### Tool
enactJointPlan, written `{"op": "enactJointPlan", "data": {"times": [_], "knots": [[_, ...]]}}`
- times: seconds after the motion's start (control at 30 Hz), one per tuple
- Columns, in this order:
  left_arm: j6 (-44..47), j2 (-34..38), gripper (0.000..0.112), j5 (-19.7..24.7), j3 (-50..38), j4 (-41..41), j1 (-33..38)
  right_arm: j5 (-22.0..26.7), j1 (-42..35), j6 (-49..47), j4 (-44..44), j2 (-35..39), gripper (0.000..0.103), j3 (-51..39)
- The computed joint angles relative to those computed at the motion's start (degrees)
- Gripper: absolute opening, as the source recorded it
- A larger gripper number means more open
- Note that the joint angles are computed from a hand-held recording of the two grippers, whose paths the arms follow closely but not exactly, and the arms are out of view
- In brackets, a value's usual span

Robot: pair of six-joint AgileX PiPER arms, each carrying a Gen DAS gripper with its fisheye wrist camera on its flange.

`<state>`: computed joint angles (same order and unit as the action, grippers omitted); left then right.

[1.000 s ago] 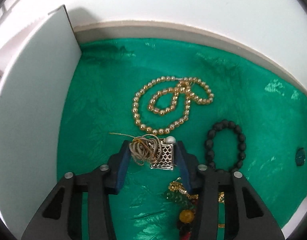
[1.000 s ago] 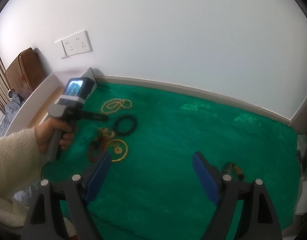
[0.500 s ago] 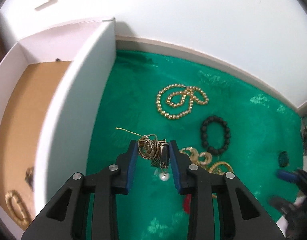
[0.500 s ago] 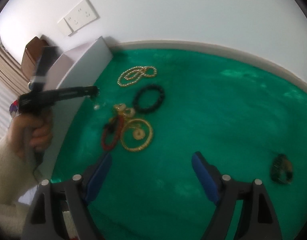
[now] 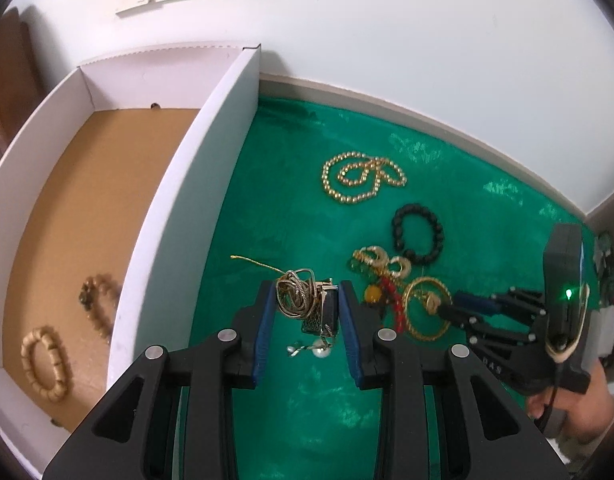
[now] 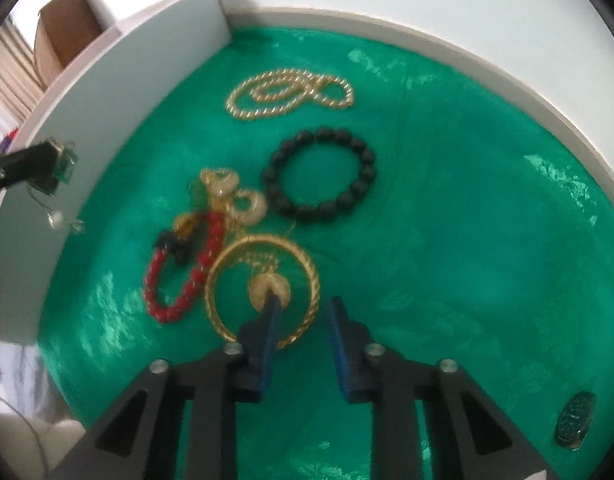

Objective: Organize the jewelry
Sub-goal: 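Grasp the silver pendant with the left tool while the right tool grasps the gold bangle, then carry the pendant and bangle into the white tray and open both tools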

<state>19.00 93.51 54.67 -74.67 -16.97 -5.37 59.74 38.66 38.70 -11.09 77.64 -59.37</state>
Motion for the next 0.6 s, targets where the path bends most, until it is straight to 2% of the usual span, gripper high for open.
{"op": "enactJointPlan", "data": {"times": [0.13, 0.37, 0.5, 0.57, 0.6], "knots": [[0.6, -1.1, 0.031, 0.7, 0.9, -0.2, 0.7, -1.1, -3.0, -1.5, 3.4, -0.7, 0.015, 0.6], [0.0, -1.9, 0.031, 1.4, 1.6, 0.5, 1.3, 4.6, -0.9, -3.0, 2.6, -2.1, 0.015, -0.1], [-0.7, -2.3, 0.031, 1.6, 1.7, 0.8, 1.0, 6.6, 2.5, -1.7, -2.4, 0.0, 0.015, -2.1], [-0.7, -2.9, 0.031, 2.3, 1.1, 0.7, 1.1, 7.3, 2.4, -1.0, -2.8, -0.5, 0.006, -2.2], [-0.8, -3.3, 0.031, 2.8, 0.8, 0.7, 1.2, 7.0, 1.5, -0.8, -1.8, -1.7, 0.005, -1.8]]}}
